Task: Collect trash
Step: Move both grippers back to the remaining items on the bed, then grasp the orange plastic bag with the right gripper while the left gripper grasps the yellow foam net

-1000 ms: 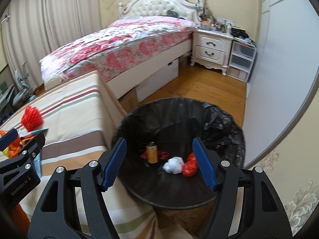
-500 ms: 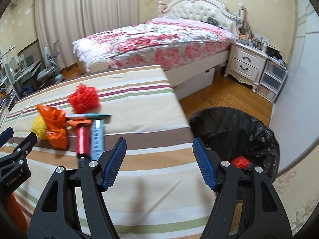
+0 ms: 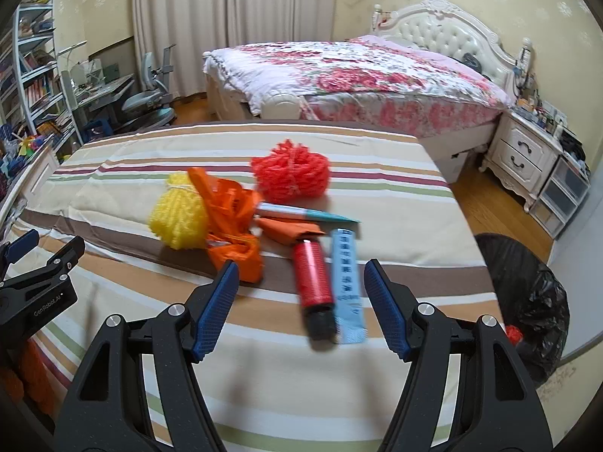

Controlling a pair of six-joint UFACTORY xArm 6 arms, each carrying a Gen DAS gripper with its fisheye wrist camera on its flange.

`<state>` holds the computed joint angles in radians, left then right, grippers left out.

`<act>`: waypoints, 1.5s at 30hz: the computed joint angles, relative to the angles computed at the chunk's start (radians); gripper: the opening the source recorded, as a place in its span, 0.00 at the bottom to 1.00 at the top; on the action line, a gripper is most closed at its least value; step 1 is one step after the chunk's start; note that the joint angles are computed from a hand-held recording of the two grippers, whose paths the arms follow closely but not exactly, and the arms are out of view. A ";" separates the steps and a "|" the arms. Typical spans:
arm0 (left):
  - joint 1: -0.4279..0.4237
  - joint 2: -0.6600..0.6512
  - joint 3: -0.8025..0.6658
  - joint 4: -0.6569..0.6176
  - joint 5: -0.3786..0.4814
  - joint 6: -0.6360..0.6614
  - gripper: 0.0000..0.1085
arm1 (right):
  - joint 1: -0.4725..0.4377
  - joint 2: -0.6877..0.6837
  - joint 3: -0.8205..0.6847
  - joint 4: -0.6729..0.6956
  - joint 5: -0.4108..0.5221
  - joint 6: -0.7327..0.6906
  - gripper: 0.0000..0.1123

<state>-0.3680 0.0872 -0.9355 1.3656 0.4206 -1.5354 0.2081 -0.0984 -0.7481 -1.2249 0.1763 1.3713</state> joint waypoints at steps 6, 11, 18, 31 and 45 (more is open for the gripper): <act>0.042 -0.013 0.022 0.007 -0.017 -0.010 0.76 | 0.038 0.069 -0.063 0.068 0.010 -0.061 0.59; 0.059 -0.002 0.018 -0.003 -0.039 -0.008 0.76 | 0.060 0.117 -0.108 0.104 0.029 -0.101 0.50; 0.059 0.007 0.012 0.006 -0.056 -0.004 0.76 | 0.073 0.164 -0.136 0.185 0.033 -0.185 0.29; 0.018 0.036 -0.033 -0.013 -0.082 0.021 0.76 | 0.040 0.075 -0.099 0.057 0.059 -0.074 0.28; -0.085 0.109 -0.144 -0.034 -0.096 0.061 0.76 | -0.140 -0.035 0.016 -0.062 0.103 0.059 0.28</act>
<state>-0.4533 0.1958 -1.0795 1.3319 0.3248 -1.4742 0.0677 -0.1336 -0.7324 -1.2873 0.2789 1.4305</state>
